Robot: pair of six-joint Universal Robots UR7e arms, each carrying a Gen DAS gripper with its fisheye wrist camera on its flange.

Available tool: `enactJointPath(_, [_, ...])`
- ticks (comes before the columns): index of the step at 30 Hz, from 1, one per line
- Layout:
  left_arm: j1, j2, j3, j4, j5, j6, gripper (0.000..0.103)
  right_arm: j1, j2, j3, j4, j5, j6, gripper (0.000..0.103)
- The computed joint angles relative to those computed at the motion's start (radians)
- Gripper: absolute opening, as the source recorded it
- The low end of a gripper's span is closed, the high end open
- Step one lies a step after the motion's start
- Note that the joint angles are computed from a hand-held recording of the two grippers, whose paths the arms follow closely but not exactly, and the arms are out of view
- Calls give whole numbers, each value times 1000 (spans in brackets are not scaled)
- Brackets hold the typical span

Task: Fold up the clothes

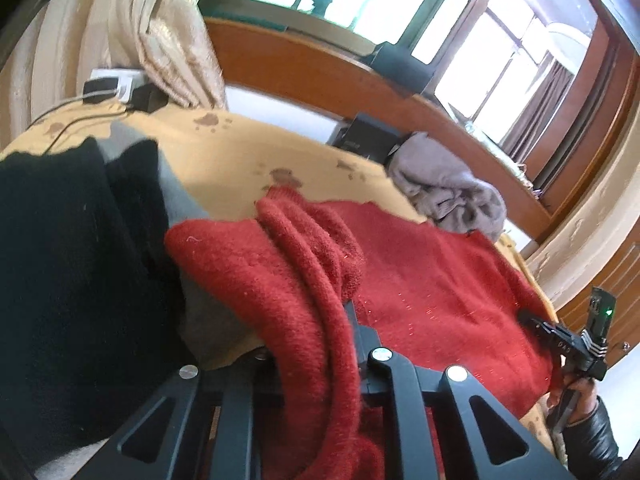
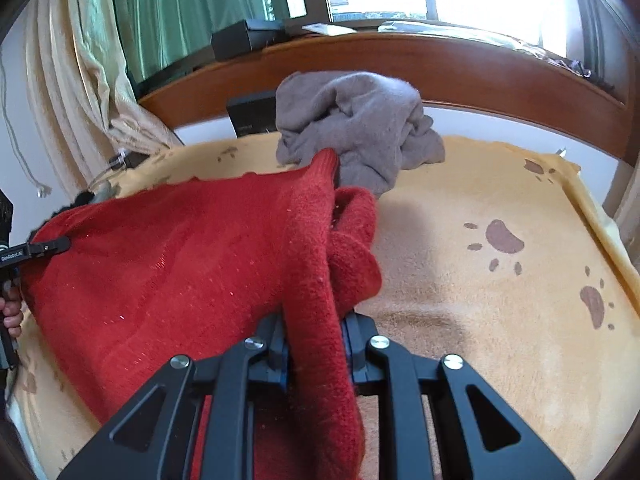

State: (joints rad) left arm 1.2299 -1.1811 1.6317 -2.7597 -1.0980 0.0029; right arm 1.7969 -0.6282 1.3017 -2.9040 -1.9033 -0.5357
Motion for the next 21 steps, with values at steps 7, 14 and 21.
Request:
enactJointPath(7, [-23,-42,13,-32,-57,-6,16,26,-31,20,-48,49,1,21])
enactJointPath(14, [-56,-109,35,-59,-86,5,16,69,-44,23,-93,76,-15,21])
enactJointPath(21, [-93,-210,42,-60,-70,27,16,121,-27,-32,-69,123,-7,21])
